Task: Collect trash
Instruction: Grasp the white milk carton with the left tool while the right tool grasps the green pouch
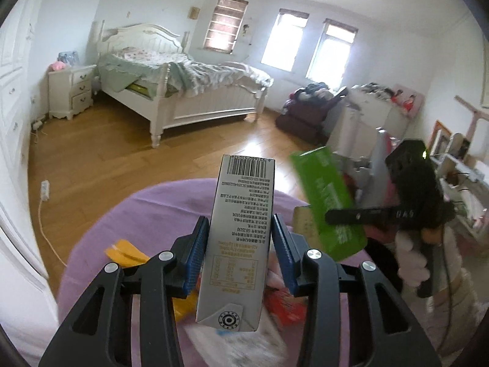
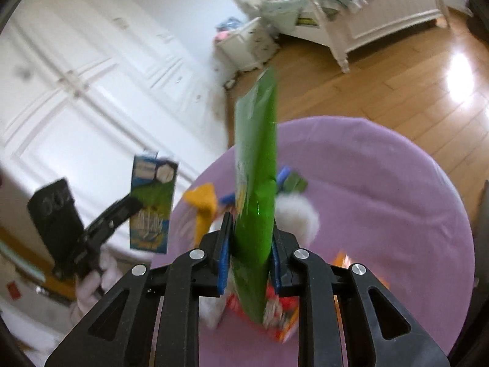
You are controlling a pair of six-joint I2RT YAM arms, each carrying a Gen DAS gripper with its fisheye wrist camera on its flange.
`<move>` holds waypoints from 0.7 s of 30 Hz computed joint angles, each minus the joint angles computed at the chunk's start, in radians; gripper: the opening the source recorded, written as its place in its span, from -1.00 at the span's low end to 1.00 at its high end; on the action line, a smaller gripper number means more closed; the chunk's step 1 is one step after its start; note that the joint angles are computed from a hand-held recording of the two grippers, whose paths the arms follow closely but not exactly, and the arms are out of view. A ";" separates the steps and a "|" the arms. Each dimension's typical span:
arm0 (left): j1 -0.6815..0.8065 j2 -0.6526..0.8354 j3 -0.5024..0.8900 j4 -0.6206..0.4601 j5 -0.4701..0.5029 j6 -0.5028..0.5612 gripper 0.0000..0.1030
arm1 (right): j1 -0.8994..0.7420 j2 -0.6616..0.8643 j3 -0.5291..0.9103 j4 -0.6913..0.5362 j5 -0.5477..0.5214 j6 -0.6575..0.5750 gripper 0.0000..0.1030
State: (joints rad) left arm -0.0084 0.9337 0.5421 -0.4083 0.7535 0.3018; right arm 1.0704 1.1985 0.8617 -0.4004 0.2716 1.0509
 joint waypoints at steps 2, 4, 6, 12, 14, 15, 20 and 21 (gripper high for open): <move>-0.013 -0.081 -0.027 -0.054 0.010 -0.014 -0.18 | 0.075 -0.005 0.003 -0.044 0.037 0.020 -0.58; -0.032 -0.124 -0.045 -0.081 0.007 -0.023 -0.18 | 0.165 -0.019 -0.027 -0.078 0.100 0.087 -0.58; -0.077 -0.183 -0.070 -0.105 -0.011 -0.049 -0.18 | 0.240 -0.013 -0.063 -0.088 0.157 0.174 -0.58; -0.325 -0.273 -0.142 -0.074 -0.161 -0.198 -0.18 | 0.389 -0.035 -0.171 -0.199 0.281 0.508 -0.58; -0.393 -0.281 -0.164 -0.059 -0.194 -0.243 -0.18 | 0.427 -0.070 -0.221 -0.239 0.292 0.639 -0.43; -0.453 -0.302 -0.169 -0.059 -0.231 -0.280 -0.19 | 0.477 -0.074 -0.239 -0.258 0.316 0.711 -0.42; -0.812 -0.286 -0.220 0.046 -0.470 -0.457 -0.19 | 0.617 -0.101 -0.306 -0.290 0.401 0.871 -0.41; -0.840 -0.276 -0.219 0.053 -0.481 -0.471 -0.19 | 0.657 -0.086 -0.304 -0.311 0.413 0.916 -0.41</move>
State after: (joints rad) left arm -0.8487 0.6581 0.3226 -0.3554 0.2727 -0.1693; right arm 1.7272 1.1121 0.5581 -0.7111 0.6849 1.9673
